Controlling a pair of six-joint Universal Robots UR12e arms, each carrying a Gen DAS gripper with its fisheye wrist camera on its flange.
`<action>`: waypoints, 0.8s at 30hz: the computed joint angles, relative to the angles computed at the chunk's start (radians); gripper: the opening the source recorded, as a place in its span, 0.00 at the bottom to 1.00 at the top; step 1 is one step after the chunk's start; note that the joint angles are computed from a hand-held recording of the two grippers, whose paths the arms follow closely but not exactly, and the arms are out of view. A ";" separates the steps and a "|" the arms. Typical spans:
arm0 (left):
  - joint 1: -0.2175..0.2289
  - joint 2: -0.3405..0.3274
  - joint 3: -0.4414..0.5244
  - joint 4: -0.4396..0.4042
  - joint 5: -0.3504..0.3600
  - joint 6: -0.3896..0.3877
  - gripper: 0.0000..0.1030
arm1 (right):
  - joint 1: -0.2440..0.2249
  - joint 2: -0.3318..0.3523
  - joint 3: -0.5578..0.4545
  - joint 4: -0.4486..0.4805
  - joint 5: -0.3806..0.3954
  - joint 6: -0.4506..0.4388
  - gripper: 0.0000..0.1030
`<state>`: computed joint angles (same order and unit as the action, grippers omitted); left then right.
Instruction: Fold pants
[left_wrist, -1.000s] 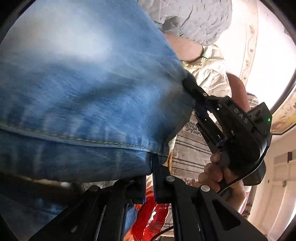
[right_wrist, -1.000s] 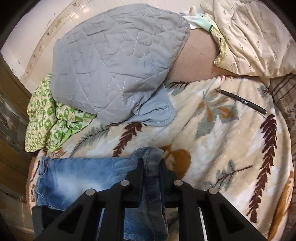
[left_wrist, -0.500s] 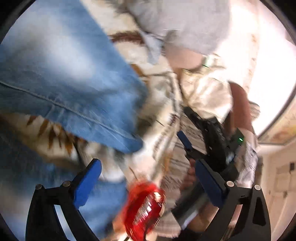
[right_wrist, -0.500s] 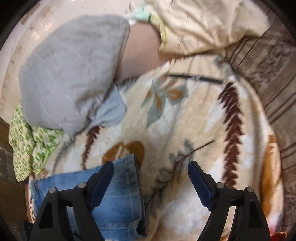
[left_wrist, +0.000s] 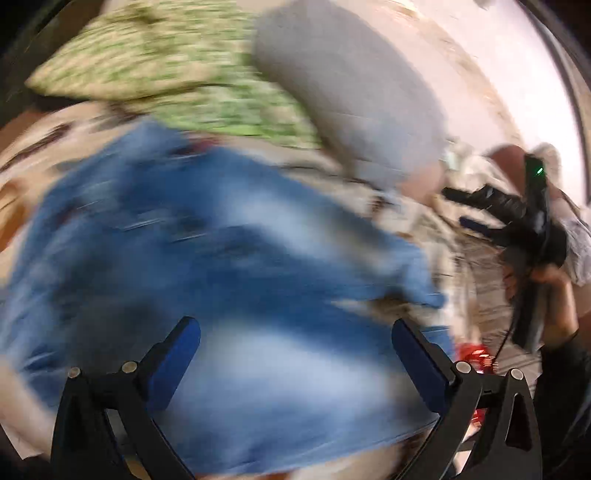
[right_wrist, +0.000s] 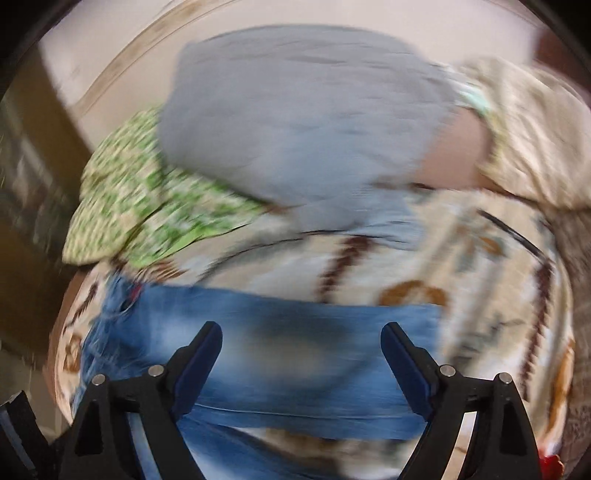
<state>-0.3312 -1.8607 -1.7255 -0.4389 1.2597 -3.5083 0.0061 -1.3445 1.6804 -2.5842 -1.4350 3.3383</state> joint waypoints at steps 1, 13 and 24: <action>0.022 0.023 -0.043 0.032 0.026 -0.014 1.00 | 0.026 0.020 -0.031 0.021 -0.004 -0.014 0.87; 0.107 0.074 -0.273 0.240 0.248 -0.314 1.00 | 0.253 0.263 -0.386 0.206 -0.064 -0.102 0.88; 0.129 0.017 -0.284 0.462 0.226 -0.275 1.00 | 0.329 0.448 -0.691 0.440 -0.152 -0.144 0.88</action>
<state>-0.2023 -1.8434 -2.0095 0.0231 1.4857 -3.7835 0.3352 -0.8964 0.9899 -2.1446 -1.5868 3.1946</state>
